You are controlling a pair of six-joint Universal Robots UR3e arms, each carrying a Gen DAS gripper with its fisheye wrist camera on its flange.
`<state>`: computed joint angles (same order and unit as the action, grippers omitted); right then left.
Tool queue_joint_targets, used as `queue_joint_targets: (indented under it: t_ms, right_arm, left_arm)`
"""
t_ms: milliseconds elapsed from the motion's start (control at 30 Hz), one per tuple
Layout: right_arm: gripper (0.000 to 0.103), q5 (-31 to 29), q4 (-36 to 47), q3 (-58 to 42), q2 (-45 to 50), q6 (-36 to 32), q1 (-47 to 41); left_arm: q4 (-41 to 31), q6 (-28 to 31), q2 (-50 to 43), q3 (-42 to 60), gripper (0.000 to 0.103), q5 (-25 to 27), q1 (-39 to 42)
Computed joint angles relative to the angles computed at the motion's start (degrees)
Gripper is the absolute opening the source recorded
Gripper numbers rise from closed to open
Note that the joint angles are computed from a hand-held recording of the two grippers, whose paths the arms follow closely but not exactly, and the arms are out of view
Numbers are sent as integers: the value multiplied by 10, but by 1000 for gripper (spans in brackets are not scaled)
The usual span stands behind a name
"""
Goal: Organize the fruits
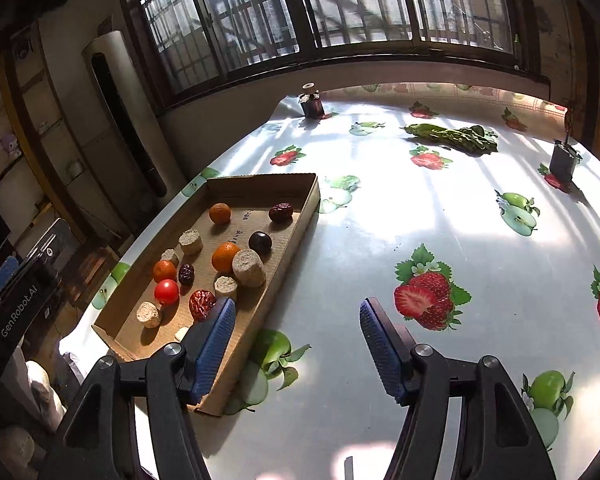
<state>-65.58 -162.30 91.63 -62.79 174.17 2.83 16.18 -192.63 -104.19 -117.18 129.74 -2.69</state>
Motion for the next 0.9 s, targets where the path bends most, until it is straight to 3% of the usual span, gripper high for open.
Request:
queue_joint_targets:
  t_ms: [333,467,900]
  right_arm:
    - [76,-11,-110,165,-75,-24,-15]
    - [78,-11,-136,199,-90,-29,-21]
    - [81,-30,-179,239,-99,-39,-7]
  left_arm:
    - [-109,-50,71,-36,103,-54,-13]
    - [-157,-64,86,-42,103,-102,0]
    - [-155,-65,99,-70,103,-136,7]
